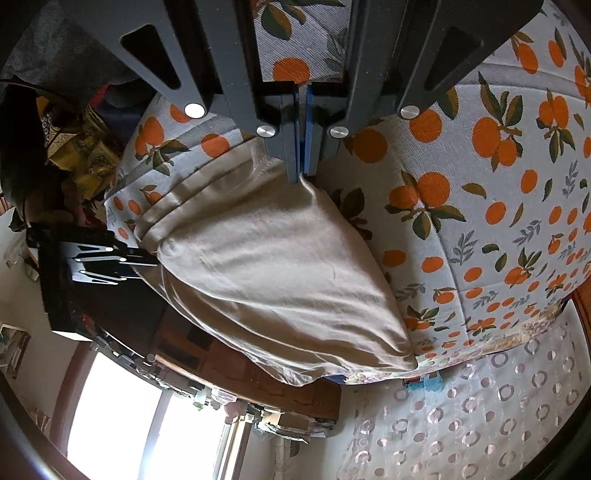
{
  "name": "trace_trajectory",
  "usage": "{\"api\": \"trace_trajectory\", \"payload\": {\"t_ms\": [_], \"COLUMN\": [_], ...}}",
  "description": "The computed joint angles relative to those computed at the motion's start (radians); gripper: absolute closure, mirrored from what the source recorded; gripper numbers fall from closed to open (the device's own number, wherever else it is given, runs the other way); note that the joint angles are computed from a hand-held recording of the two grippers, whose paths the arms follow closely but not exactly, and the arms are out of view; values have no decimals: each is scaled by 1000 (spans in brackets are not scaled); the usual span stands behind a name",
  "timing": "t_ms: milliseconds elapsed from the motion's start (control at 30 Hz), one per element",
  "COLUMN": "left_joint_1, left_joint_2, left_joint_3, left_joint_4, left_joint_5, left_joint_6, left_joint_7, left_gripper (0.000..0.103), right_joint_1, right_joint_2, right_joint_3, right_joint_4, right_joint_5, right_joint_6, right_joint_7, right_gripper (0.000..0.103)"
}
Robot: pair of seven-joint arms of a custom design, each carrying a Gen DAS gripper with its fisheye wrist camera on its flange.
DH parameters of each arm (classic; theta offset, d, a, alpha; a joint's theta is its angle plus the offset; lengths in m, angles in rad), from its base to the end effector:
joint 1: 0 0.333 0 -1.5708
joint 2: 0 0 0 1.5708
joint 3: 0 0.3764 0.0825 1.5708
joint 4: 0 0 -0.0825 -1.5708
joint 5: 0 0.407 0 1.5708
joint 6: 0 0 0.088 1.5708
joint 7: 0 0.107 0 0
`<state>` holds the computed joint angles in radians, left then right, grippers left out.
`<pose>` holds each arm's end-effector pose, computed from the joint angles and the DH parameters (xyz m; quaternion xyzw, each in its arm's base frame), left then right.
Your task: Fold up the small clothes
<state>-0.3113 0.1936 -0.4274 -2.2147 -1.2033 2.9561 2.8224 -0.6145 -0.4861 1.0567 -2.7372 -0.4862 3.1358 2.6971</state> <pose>0.4794 -0.3425 0.3701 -0.3431 0.8696 -0.3530 0.0374 0.3689 0.2244 0.3857 -0.6197 0.6914 -0.2751 0.2494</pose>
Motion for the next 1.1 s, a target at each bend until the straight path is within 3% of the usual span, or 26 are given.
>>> {"api": "trace_trajectory", "payload": {"t_ms": [67, 133, 200, 367, 433, 633, 833, 1100], "left_joint_1": [1, 6, 20, 11, -7, -43, -39, -11], "left_joint_2": [3, 4, -1, -58, -69, -47, 31, 129], "left_joint_3": [0, -3, -12, 13, 38, 100, 100, 58], "left_joint_4": [2, 4, 8, 22, 42, 140, 259, 363], "left_joint_5": [0, -12, -76, -337, -387, -409, -339, -148], "left_joint_6": [-4, -10, -31, -76, -78, -81, -45, 22], "left_joint_7": [-2, 9, 72, 315, 354, 367, 303, 139], "left_gripper": [102, 102, 102, 102, 102, 102, 102, 102], "right_joint_1": [25, 41, 44, -13, -4, -30, -122, -383], "right_joint_2": [13, 35, 36, -80, -125, -178, -143, -66], "right_joint_3": [-28, -47, -48, 4, -22, -38, -13, 225], "right_joint_4": [-5, -9, -13, -68, -94, -81, -41, 50], "right_joint_5": [-1, 0, 14, 105, 149, 229, 291, 395], "right_joint_6": [11, 40, 52, 191, 261, 319, 381, 456], "right_joint_7": [-16, -39, -59, -46, -48, -123, -219, -327], "right_gripper": [69, 87, 92, 94, 94, 94, 94, 94]}}
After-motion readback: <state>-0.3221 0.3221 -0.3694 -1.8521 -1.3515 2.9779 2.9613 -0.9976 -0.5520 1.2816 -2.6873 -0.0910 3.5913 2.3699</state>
